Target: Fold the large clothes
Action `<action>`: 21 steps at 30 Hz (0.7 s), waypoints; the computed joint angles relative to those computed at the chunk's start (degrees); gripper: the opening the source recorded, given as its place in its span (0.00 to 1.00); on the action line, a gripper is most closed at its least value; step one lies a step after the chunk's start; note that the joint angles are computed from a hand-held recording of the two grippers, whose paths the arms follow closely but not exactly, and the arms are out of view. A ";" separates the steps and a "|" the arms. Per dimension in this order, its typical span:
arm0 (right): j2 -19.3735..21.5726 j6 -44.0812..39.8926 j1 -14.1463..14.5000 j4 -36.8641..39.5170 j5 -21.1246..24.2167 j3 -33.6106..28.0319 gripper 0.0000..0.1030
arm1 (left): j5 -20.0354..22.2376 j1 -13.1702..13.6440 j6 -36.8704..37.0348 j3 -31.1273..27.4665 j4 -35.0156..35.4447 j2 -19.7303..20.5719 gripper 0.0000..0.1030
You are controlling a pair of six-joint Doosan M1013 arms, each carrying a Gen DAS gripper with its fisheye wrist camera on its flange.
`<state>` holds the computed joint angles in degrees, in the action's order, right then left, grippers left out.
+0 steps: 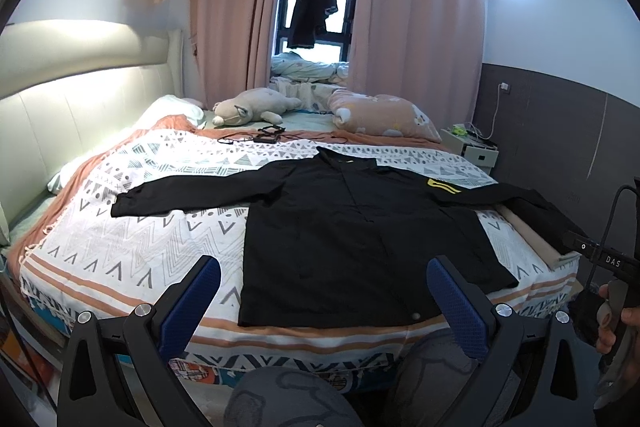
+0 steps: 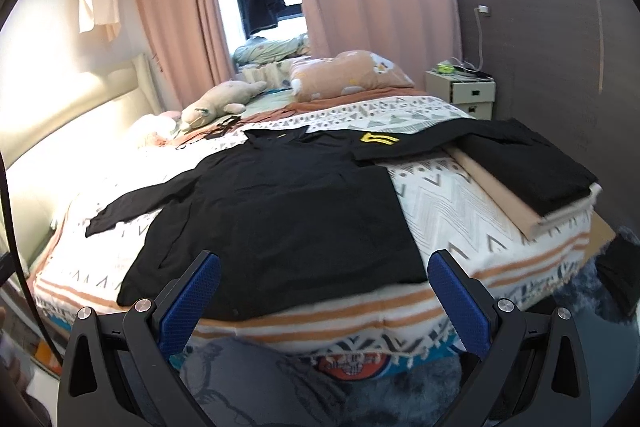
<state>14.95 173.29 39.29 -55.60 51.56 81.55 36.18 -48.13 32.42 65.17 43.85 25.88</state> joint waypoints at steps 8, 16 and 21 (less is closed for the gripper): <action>4.94 -7.84 -2.87 4.14 -5.02 -7.55 1.00 | 2.22 2.07 -1.37 -4.33 0.69 2.54 1.00; 11.56 -17.37 -5.21 9.56 -7.00 -18.11 1.00 | 5.56 4.85 -5.05 -9.17 2.52 5.63 1.00; 16.68 -22.78 -5.90 12.51 -5.73 -26.41 1.00 | 7.88 6.61 -3.38 -12.29 0.51 7.53 1.00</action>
<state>31.62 150.51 33.39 -43.09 45.82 55.14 44.06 -41.52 29.03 52.88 44.36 33.41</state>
